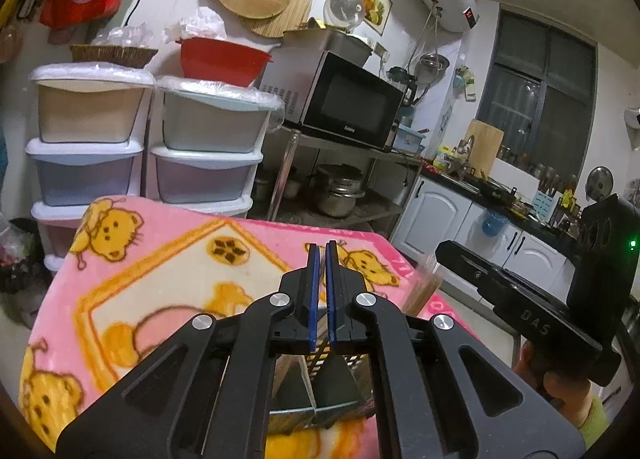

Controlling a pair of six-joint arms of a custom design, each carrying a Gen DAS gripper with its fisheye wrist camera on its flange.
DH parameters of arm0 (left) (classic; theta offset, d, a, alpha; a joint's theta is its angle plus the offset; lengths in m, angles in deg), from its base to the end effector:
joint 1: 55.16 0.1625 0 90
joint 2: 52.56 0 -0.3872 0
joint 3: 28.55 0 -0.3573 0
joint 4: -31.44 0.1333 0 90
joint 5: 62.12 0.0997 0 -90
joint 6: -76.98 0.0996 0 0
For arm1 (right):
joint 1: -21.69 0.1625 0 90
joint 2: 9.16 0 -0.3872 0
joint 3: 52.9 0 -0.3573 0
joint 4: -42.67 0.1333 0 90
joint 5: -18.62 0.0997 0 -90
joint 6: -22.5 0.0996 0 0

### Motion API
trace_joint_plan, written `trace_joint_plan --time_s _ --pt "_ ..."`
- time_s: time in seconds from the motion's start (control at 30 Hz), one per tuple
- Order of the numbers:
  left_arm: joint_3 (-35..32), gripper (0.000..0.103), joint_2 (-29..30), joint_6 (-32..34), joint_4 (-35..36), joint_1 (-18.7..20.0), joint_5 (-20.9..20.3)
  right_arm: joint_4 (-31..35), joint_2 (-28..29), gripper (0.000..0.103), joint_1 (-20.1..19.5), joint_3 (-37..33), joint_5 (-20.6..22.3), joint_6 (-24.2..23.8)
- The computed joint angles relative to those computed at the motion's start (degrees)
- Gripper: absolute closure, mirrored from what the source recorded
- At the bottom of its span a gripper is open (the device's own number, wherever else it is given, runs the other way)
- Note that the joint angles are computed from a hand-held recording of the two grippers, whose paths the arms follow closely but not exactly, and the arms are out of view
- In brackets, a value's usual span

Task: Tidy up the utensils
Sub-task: 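Open both tools to drop the chopsticks into the holder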

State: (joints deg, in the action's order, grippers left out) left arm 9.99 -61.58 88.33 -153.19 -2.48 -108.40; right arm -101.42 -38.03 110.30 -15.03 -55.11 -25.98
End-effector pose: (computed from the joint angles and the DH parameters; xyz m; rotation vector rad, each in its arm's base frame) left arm -0.3246 -0.7592 0.1073 0.3921 2.2309 -1.5629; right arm 0.1410 -0.8337 0.2967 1.2703 -2.4995 1.2222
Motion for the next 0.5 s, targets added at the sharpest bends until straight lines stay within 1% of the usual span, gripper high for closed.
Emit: trace_joint_plan --time_s 0.1,0.13,0.17,0.2,0.23,0.27,0.3,0.33,0.37,0.4,0.43,0.47,0.5 --pt "1.2 0.102 -0.5 -0.8 -0.1 0.2 0.2 -0.7 -0.4 0.076 -0.3 0.8 -0.1 0.2" --pt "1.7 0.098 -0.7 -1.2 -0.4 0.2 0.3 -0.8 -0.7 0.075 -0.4 1.1 -0.2 0.4" --pt "2.6 0.089 -1.1 -1.4 -1.0 0.2 0.3 -1.0 -0.9 0.070 -0.5 1.5 -0.2 0.6" --pt "2.9 0.083 -1.2 -1.5 -1.2 0.2 0.5 -1.5 -1.2 0.065 -0.6 2.0 -0.2 0.9" --pt "3.8 0.071 -1.5 -1.3 -2.1 0.1 0.7 -2.1 -1.7 0.063 -0.8 2.9 -0.1 1.0" --pt "4.6 0.065 -1.8 -1.3 -2.9 0.1 0.8 -2.6 -2.1 0.062 -0.9 3.6 0.0 0.9" --pt "5.5 0.064 -2.2 -1.3 -3.6 0.0 1.0 -3.1 -2.4 0.061 -1.0 4.2 -0.2 0.9" --pt "6.1 0.061 -2.5 -1.4 -4.0 -0.1 1.1 -3.7 -2.9 0.060 -1.2 5.2 -0.7 0.7" --pt "6.8 0.053 -2.8 -1.7 -4.5 -0.1 1.2 -4.1 -3.3 0.054 -1.3 5.8 -0.8 0.7" --pt "7.5 0.049 -3.2 -1.9 -4.9 -0.1 1.2 -4.2 -3.6 0.051 -1.4 6.3 -0.8 0.7" --pt "8.3 0.041 -3.5 -2.0 -5.4 -0.2 1.2 -4.5 -4.1 0.050 -1.7 7.1 -0.7 0.6" --pt "8.8 0.037 -3.8 -2.0 -5.8 -0.2 1.1 -4.8 -4.5 0.048 -1.8 7.8 -0.7 0.5" --pt "9.3 0.035 -4.0 -2.0 -6.1 -0.3 1.0 -5.5 -5.0 0.047 -1.9 8.8 -0.8 0.4"
